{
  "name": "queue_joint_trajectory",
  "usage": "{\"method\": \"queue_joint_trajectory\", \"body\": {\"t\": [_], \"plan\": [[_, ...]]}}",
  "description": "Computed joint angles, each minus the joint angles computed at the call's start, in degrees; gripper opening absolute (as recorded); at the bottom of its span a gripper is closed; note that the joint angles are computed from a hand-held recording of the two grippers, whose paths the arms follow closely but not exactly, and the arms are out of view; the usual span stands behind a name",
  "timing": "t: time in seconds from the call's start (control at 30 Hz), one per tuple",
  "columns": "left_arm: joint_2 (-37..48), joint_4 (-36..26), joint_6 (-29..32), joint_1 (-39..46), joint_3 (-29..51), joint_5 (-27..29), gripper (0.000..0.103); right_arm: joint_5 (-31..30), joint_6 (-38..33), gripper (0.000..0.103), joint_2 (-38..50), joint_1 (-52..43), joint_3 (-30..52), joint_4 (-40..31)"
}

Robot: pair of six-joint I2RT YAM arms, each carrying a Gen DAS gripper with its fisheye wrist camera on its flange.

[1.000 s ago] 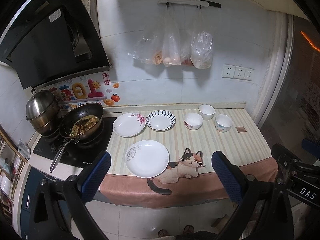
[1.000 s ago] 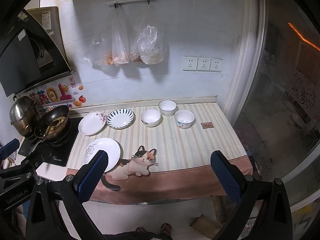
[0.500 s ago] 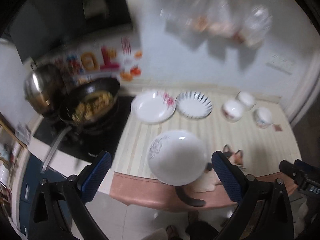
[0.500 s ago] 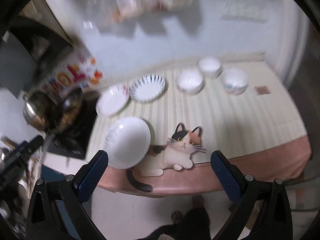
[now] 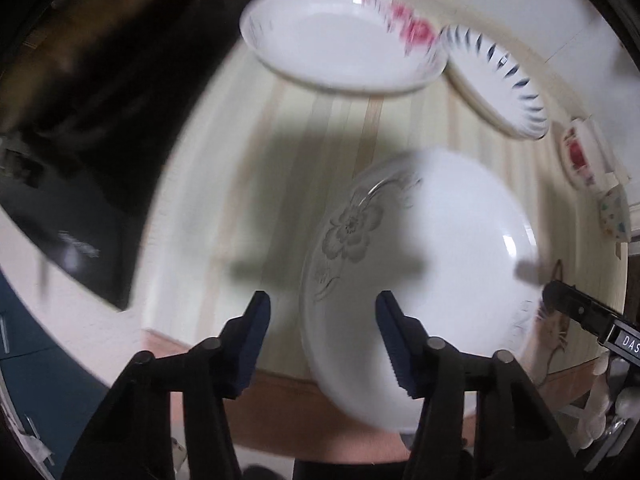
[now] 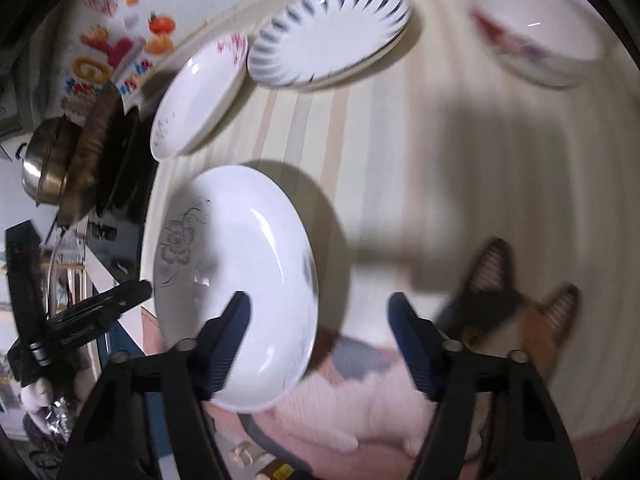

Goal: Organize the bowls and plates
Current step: 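Grasp the rim of the large grey-flower white plate with the left tool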

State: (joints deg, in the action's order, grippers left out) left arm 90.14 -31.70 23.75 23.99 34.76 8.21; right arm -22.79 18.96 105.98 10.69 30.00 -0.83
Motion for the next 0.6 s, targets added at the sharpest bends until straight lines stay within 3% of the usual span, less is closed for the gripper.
{"method": "queue_joint_trajectory", "body": {"t": [0.07,0.1,0.13,0.17,0.37,0.6], "plan": [[4.1,1.6,0.5,-0.2,0.3,0.2,0.034,-0.5,-0.1,0.05,6.2,2.1,3.5,1.2],[5.6,2.1,0.6,-0.6,0.3,0.2,0.029,-1.5,-0.3,0.038,8.9,2.8,4.9,2.0],[5.7,3.0,0.7,-1.0,-0.1,-0.2,0.028,-2.0,-0.3,0.024,10.9,3.7,6.0,2.6],[4.9,3.6,0.8,-0.9,-0.8,0.4,0.028,-1.8,-0.3,0.017,12.2,4.6,6.9,3.0],[0.0,3.6,-1.1,-2.1,-4.4,0.1,0.028,-0.6,0.4,0.015,12.2,7.3,5.9,5.7],[-12.5,-0.4,-11.0,-13.1,-10.2,-0.1,0.028,-2.0,-8.3,0.016,3.4,-0.8,0.3,0.1]]}}
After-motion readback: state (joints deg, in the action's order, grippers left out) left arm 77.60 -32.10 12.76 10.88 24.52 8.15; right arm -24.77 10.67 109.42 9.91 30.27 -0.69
